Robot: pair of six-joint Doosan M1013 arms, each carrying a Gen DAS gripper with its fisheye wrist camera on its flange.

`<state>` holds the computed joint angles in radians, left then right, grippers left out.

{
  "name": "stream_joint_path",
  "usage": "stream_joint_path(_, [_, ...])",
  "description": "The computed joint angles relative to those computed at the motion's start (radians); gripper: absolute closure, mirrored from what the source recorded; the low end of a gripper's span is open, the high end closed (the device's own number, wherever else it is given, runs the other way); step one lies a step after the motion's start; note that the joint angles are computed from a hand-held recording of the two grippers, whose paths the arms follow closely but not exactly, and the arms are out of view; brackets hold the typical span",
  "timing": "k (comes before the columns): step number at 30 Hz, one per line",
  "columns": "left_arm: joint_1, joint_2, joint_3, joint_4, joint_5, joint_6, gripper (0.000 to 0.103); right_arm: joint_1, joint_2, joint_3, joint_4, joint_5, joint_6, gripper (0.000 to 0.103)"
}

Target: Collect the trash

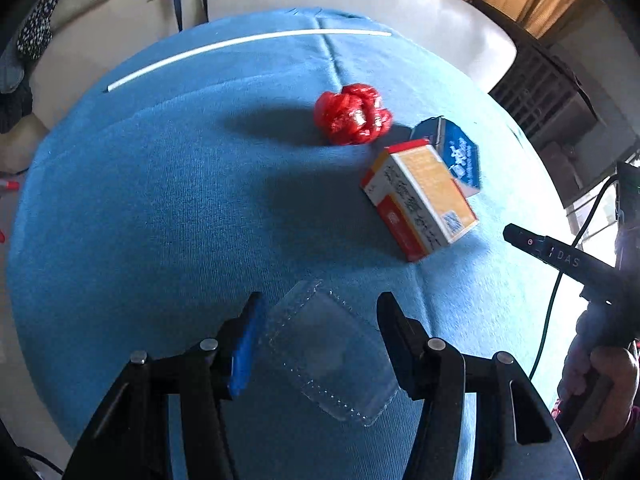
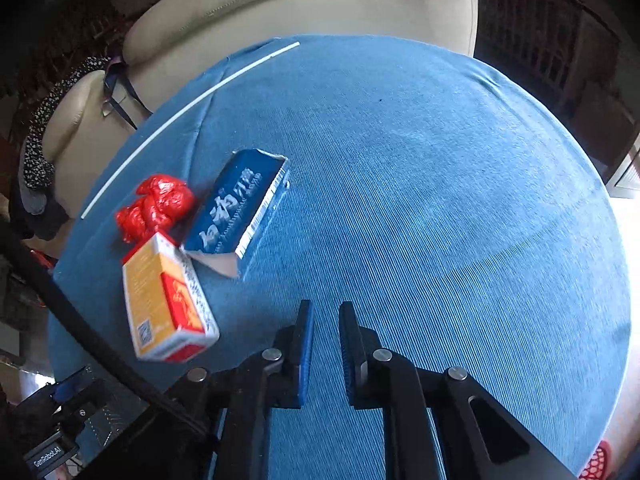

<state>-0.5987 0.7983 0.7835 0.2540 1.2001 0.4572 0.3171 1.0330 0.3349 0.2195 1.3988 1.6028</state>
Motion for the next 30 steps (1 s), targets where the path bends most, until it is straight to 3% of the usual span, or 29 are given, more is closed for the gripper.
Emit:
stream_joint_path(7, [-0.020, -0.021, 0.015, 0.047, -0.007, -0.001, 0.044, -0.010, -0.095, 0.168, 0.034, -0.089, -0.016, 0.088])
stream_joint_path(13, [-0.036, -0.068, 0.094, 0.053, -0.024, 0.016, 0.044, -0.021, -0.169, 0.292, 0.068, -0.139, -0.032, 0.088])
stream_joint_path(19, [-0.039, -0.101, 0.159, 0.010, -0.033, 0.113, 0.044, -0.031, -0.227, 0.398, 0.102, -0.156, -0.038, 0.088])
stream_joint_path(30, [-0.038, -0.095, 0.171, 0.001, -0.020, 0.177, 0.043, -0.029, -0.251, 0.483, 0.112, -0.155, -0.066, 0.087])
